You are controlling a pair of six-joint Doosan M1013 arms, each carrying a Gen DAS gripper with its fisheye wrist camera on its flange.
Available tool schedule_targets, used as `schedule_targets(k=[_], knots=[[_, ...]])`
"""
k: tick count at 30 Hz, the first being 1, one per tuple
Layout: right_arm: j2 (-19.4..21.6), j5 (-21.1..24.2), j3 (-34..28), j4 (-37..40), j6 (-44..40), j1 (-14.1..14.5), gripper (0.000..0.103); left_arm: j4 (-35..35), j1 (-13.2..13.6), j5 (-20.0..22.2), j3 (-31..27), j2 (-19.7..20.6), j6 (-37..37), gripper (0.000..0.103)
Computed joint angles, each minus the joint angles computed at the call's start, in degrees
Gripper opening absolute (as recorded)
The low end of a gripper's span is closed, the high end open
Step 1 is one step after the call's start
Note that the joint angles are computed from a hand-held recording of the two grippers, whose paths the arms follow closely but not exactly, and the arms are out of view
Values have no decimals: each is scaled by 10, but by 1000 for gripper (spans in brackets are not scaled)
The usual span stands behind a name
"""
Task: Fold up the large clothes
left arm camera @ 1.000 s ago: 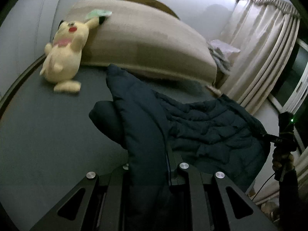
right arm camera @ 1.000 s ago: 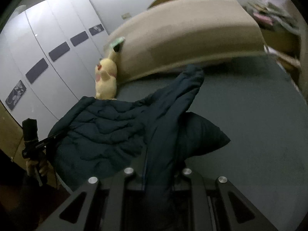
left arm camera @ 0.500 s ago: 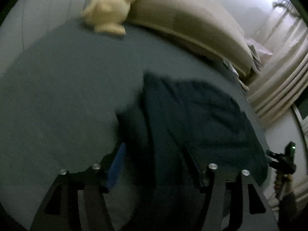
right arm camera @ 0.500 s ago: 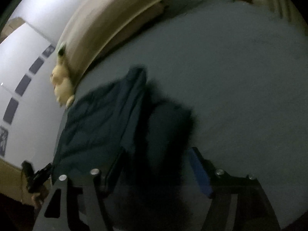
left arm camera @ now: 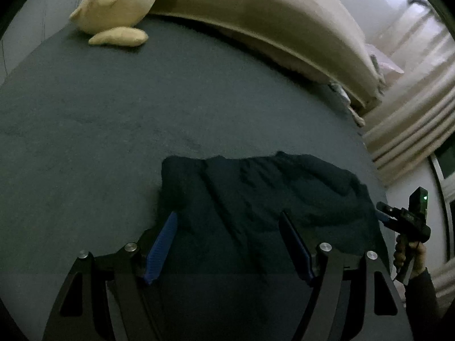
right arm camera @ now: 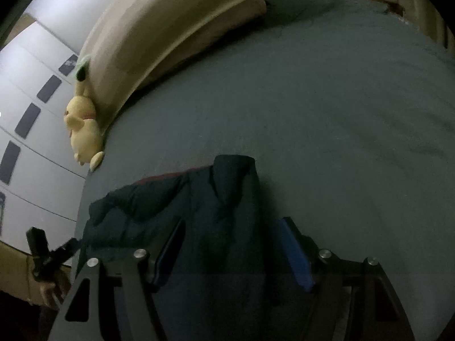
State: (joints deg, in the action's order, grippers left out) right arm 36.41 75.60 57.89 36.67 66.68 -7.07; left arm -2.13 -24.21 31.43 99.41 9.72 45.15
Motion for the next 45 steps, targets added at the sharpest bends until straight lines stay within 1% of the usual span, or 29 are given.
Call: schedule_targets(k=[1, 2, 3, 4, 5, 7, 8, 11, 13, 14, 15, 16, 17, 18, 19, 20, 22, 23, 25, 26, 29, 31, 35, 36, 37, 38, 40, 41, 45], knots=[[8, 12, -12, -2, 5, 3, 59, 6, 0, 3, -5, 6, -4, 54], [13, 17, -19, -7, 0, 7, 49, 25, -1, 26, -14, 13, -17, 33], [14, 16, -23, -22, -12, 13, 27, 48, -4, 47, -19, 17, -35, 23], [12, 10, -22, -38, -22, 18, 18, 66, -5, 63, -23, 21, -48, 10], [10, 6, -22, -50, -35, 21, 12, 73, -4, 66, -21, 22, -57, 8], [1, -19, -10, -79, -45, 28, 10, 92, -5, 72, -17, 24, -83, 6], [-1, -30, -5, -91, -43, 31, 10, 101, -7, 76, -16, 26, -92, 5], [3, -36, 0, -115, -22, 37, 10, 123, -9, 93, -17, 29, -124, 2], [-3, -46, 7, -105, -12, 34, 15, 150, -14, 109, -19, 25, -145, 2], [-6, -52, 10, -101, -9, 33, 16, 170, -20, 115, -19, 19, -154, 4], [-16, -67, 20, -90, -8, 29, 25, 183, -26, 120, -18, 12, -161, 10], [-28, -82, 32, -77, -12, 24, 48, 205, -35, 125, -17, 3, -177, 31], [-44, -96, 47, -63, -15, 17, 69, 237, -47, 130, -12, -9, -202, 57], [-61, -112, 65, -52, -19, 11, 91, 284, -62, 135, -6, -22, -238, 68], [-88, -141, 97, -26, -40, 1, 92, 344, -83, 143, 3, -37, -288, 77], [-108, -149, 121, 4, -66, -8, 92, 398, -105, 158, 11, -49, -332, 77], [-143, -136, 166, 62, -114, -28, 92, 450, -145, 205, 18, -64, -379, 77], [-157, -137, 186, 82, -128, -32, 92, 463, -163, 226, 19, -66, -405, 77], [-197, -141, 248, 122, -165, -44, 92, 471, -190, 241, 18, -64, -442, 77], [-210, -150, 269, 129, -176, -44, 92, 477, -209, 251, 21, -63, -470, 77], [-258, -204, 346, 139, -233, -39, 92, 484, -243, 287, 22, -54, -498, 77], [-282, -267, 394, 135, -265, -28, 92, 472, -254, 300, 23, -50, -496, 77], [-286, -329, 415, 69, -245, -7, 91, 465, -264, 319, 18, -31, -498, 77], [-282, -345, 417, 21, -216, 3, 91, 460, -265, 318, 18, -28, -493, 77], [-276, -341, 414, -22, -189, 10, 91, 455, -266, 321, 18, -25, -492, 77], [-271, -343, 411, -35, -182, 13, 91, 454, -270, 324, 18, -24, -498, 77], [-276, -374, 425, -44, -183, 19, 91, 459, -276, 330, 19, -20, -502, 77], [-276, -378, 425, -52, -175, 21, 91, 460, -277, 330, 20, -19, -502, 77], [-268, -368, 416, -80, -143, 26, 91, 461, -274, 317, 27, -19, -504, 77]])
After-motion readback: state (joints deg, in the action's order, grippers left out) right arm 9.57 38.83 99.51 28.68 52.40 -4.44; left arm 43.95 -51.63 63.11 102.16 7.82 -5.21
